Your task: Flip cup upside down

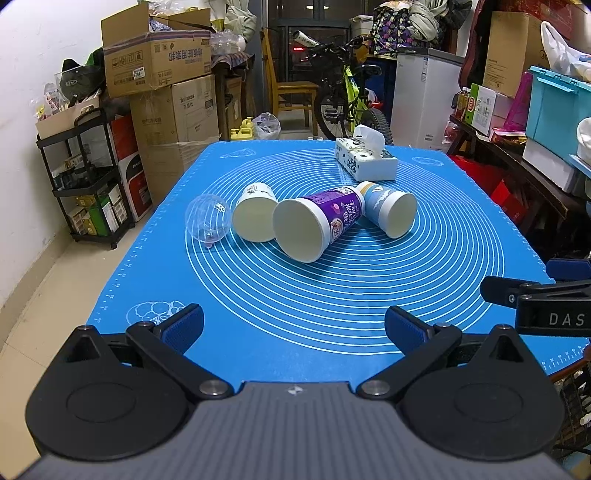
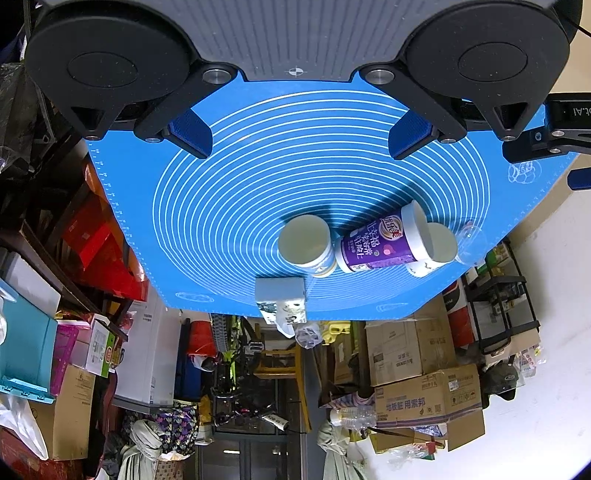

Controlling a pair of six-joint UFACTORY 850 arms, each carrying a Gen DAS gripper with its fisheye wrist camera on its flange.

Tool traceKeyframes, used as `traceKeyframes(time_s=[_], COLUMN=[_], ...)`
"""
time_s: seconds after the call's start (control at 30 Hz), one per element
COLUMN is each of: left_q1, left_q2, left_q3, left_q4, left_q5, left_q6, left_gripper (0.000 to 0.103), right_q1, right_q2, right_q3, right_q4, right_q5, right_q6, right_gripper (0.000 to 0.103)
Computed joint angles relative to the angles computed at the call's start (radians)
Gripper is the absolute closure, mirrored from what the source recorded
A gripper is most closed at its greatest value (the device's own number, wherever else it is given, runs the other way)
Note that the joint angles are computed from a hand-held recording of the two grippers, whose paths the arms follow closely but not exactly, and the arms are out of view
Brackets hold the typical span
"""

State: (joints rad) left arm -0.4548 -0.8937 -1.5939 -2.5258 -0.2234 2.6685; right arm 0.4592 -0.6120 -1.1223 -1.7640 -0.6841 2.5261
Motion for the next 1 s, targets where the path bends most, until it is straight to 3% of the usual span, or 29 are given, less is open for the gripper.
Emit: traceKeyframes(time_s=[1.0], left_q1=[-0.005], left_q2=[0.005], left_q3=[0.005], left_q4=[-0.01], left_q5=[0.015], left_q6=[0.011], left_gripper=[0.0], right_q1=[0.002], right_q2=[0.001], right_q3=[-0.001], right_q4=[0.003], right_q5=[-0.003], right_q6=[-0.004], right_gripper=[0.002])
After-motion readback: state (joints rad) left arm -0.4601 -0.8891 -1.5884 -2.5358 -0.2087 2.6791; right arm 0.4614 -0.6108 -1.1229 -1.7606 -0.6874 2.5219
